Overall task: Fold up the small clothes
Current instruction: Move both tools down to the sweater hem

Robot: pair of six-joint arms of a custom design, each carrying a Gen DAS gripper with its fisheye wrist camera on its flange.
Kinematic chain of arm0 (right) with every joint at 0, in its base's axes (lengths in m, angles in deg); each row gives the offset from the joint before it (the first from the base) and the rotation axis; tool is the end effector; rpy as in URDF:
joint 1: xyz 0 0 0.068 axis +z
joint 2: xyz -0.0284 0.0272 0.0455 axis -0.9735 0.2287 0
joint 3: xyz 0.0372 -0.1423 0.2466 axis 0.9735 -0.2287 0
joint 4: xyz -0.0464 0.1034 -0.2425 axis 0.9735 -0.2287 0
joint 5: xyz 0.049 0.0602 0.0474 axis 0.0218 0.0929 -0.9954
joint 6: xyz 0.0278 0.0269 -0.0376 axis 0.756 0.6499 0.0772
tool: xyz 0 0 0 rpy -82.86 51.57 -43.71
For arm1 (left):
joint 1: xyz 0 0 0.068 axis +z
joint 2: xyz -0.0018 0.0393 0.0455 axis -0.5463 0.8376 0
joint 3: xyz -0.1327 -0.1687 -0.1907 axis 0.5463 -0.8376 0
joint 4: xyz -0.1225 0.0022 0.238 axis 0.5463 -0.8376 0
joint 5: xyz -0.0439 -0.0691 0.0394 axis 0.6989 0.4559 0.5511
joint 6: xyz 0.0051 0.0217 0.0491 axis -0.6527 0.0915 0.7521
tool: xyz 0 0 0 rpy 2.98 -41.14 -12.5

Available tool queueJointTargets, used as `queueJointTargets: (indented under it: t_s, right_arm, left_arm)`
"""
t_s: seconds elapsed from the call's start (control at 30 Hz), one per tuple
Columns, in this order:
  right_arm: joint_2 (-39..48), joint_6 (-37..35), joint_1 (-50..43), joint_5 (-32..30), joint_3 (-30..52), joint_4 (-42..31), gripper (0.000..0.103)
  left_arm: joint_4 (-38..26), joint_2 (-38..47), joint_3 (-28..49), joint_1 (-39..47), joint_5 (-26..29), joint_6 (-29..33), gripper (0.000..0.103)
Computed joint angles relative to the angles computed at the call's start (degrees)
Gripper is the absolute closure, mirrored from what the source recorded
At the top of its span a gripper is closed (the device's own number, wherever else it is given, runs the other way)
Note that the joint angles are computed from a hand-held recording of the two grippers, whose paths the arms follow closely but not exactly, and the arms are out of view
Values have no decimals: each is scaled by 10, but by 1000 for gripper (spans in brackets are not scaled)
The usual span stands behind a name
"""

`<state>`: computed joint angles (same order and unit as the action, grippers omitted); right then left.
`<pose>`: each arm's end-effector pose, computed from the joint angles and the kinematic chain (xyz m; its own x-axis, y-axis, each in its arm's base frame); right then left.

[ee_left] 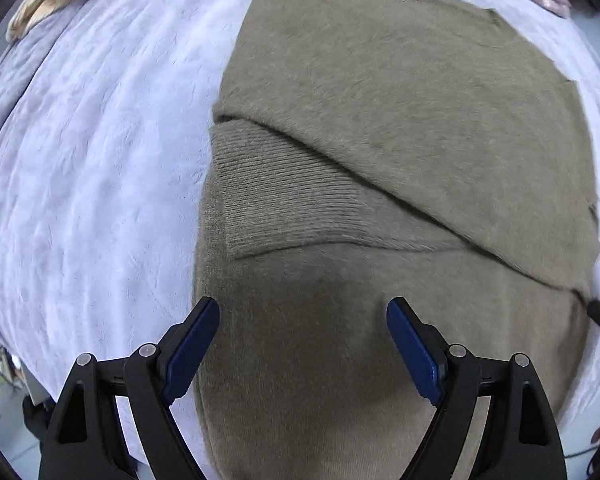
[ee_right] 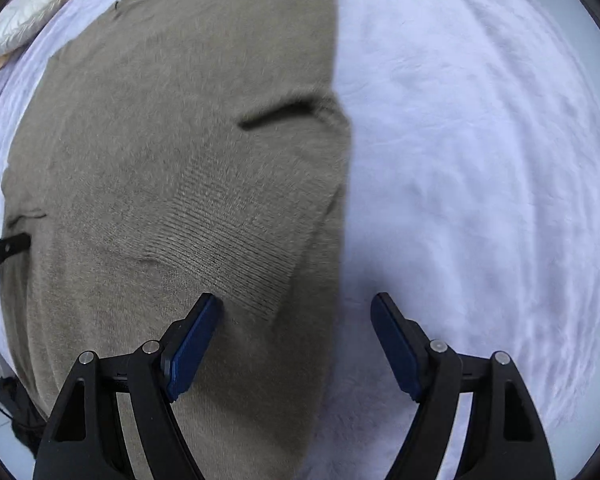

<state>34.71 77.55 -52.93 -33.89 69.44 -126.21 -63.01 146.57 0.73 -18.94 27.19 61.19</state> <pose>0.2505 0.1093 0.1329 -0.9739 0.2135 -0.0777 0.2132 0.9769 0.0118 0.3016 0.0751 0.1355 -0.9800 0.1805 -0.0838 0.1804 0.9836 0.0091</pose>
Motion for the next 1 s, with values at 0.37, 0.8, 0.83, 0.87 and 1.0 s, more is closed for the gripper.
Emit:
queueJointTargets:
  t_s: [0.37, 0.8, 0.83, 0.87, 1.0]
  right_arm:
    - [127, -28, 159, -16, 188, -26, 22]
    - [56, 49, 253, 1, 10, 0, 10]
    - [46, 69, 267, 4, -2, -3, 10]
    - [39, 90, 281, 6, -9, -10, 10]
    - [25, 170, 325, 3, -18, -39, 10]
  left_arm:
    - [4, -59, -118, 1, 41, 125, 17]
    - [113, -78, -233, 215, 3, 492, 0]
    - [114, -79, -235, 234, 7, 523, 0]
    - [114, -77, -234, 264, 11, 564, 0]
    - [104, -73, -226, 363, 19, 706, 0]
